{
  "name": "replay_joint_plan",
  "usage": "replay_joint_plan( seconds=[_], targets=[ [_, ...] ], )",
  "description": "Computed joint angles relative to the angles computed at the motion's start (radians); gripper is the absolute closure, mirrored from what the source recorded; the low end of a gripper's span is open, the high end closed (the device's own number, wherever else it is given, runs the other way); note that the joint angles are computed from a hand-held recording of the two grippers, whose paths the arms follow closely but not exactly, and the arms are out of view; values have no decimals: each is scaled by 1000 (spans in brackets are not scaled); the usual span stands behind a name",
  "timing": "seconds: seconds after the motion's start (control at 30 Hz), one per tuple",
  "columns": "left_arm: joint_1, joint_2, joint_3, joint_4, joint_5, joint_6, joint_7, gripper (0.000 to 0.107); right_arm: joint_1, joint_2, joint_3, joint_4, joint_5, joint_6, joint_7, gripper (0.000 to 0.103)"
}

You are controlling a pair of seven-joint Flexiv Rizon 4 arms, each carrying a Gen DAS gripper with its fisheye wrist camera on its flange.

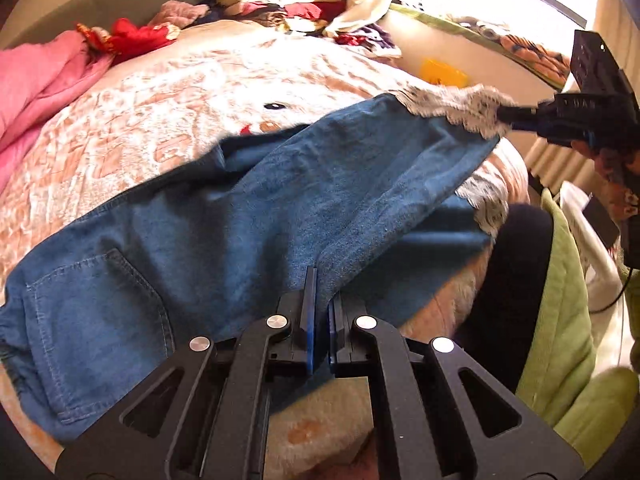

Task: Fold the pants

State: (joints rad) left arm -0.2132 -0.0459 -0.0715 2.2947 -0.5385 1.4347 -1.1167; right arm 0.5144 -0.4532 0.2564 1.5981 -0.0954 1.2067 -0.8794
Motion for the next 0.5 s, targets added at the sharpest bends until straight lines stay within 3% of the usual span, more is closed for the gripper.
replay_joint_plan(
  seconds=[0.27,0.5],
  targets=[
    [-7,16,7,22,35,-51,18,107,-4,31,10,104,33,-46,47,90],
    [6,-8,19,3,148,-93,-58,105,-4,30,8,120,34,-86,66,90]
  ],
)
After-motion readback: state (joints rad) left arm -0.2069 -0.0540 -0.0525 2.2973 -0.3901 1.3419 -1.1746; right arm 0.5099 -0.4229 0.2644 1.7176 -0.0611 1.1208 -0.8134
